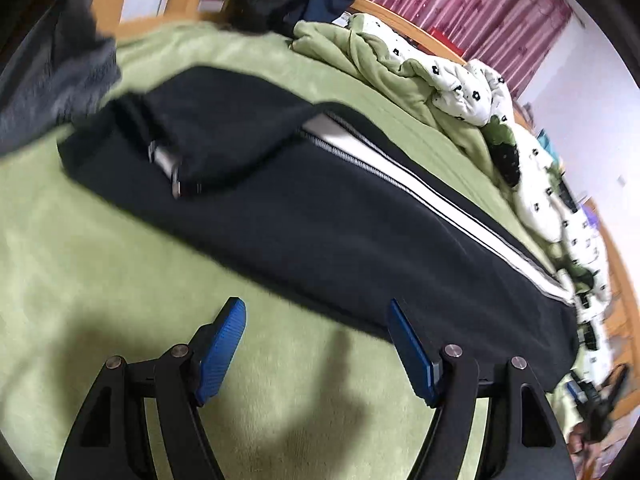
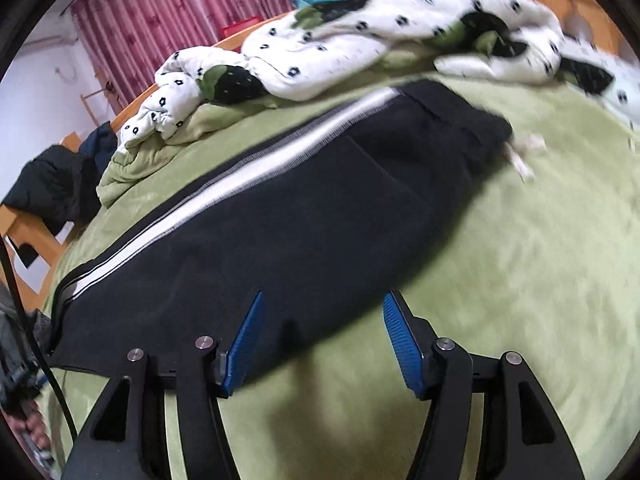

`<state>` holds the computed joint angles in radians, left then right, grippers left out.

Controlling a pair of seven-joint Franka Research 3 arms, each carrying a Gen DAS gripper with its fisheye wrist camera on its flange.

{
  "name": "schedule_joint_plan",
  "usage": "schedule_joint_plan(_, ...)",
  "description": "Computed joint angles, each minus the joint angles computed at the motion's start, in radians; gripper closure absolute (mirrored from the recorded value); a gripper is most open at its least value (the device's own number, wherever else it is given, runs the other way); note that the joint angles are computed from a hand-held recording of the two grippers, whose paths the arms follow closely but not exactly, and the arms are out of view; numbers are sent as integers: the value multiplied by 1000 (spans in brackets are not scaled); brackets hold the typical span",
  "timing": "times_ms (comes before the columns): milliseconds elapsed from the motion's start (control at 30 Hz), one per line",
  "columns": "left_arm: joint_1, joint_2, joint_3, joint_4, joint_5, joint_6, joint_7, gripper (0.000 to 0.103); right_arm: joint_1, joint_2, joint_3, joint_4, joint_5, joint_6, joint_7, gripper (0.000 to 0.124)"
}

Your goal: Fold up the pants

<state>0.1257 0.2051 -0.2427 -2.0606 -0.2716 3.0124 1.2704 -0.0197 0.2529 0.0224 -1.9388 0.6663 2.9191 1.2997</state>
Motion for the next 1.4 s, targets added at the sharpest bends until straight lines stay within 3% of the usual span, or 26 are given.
schedule_joint_plan(67,56,37,-63,15,-107,34,65,32,-53,17,46,22,129,-43,-71,63)
schedule_joint_plan(167,56,89,-56,62,-91,48,25,32,-77,58,65,69,258,-61,-125,62)
schedule_joint_plan(300,40,149,-23,138,-9,41,-59,34,-65,137,50,182,249,-93,-97,59)
schedule_joint_plan(433,-79,186,126,195,133,32,-251,45,-64,254,34,347,185,-139,20,58)
schedule_joint_plan(467,-123,192,183,211,178,17,-311,56,-65,283,33,390,167,-147,49,62)
schedule_joint_plan(500,-152,199,224,228,229,-5,-369,63,-51,306,12,424,121,-158,102,79)
schedule_joint_plan(533,-153,201,230,234,238,-17,-379,73,-32,326,-16,446,50,-159,179,96)
schedule_joint_plan(567,-126,204,201,240,226,-22,-355,82,-41,339,-9,462,49,-167,185,109)
schedule_joint_plan(633,-128,194,209,231,298,-17,-378,88,-101,316,69,421,124,-112,124,113)
schedule_joint_plan(700,-157,170,241,215,372,-32,-423,91,-178,265,170,357,268,-55,-19,115)
schedule_joint_plan(767,-168,136,251,190,434,-45,-457,92,-203,229,187,328,343,-70,-82,115)
schedule_joint_plan(1000,-112,-61,151,-42,478,-27,-428,91,-199,20,100,118,441,-154,-167,115)
schedule_joint_plan(1133,-118,-203,95,-231,360,-6,-315,91,-199,-148,23,-77,457,-199,-245,115)
schedule_joint_plan(1233,-177,-293,104,-336,258,24,-233,91,-190,-264,-40,-214,430,-209,-286,115)
schedule_joint_plan(1300,-193,-326,104,-366,280,14,-259,91,-176,-314,-72,-279,397,-196,-301,115)
schedule_joint_plan(1400,-144,-334,55,-358,474,-32,-404,89,-147,-337,-112,-329,372,-187,-313,114)
